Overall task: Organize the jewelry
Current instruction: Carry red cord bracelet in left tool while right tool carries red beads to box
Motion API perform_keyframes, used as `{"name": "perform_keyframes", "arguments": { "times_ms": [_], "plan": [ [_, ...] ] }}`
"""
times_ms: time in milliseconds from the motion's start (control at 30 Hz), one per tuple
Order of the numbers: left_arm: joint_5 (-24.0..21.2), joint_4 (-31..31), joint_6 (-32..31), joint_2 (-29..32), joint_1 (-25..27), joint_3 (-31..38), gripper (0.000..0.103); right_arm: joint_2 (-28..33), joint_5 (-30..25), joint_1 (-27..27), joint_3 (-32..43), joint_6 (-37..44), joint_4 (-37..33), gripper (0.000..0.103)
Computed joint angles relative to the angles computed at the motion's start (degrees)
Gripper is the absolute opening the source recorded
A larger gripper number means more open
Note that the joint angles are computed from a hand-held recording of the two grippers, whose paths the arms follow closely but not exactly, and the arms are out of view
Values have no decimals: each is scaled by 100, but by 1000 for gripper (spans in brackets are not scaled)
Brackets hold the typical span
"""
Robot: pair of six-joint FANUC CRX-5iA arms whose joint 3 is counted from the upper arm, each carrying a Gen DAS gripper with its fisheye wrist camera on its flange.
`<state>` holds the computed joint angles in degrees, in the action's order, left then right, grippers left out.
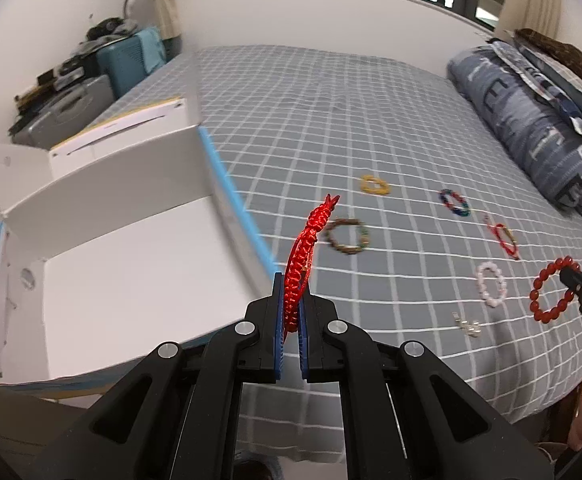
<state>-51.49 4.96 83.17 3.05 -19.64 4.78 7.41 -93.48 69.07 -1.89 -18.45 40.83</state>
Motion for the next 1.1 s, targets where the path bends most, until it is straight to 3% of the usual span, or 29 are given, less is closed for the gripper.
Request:
{"name": "perform_keyframes", "arguments": {
  "times_ms": [433,933,1100],
  "plan": [
    [-67,104,-50,-215,1049,-189,5,976,630,-483,1274,974,329,13],
    [-97,518,-232,-482,2015,-428,5,2907,813,-723,4320,2725,558,13],
    [-131,375,-93,-431,2187,-370,5,3596,719,-720,5448,3307,520,13]
  ]
}}
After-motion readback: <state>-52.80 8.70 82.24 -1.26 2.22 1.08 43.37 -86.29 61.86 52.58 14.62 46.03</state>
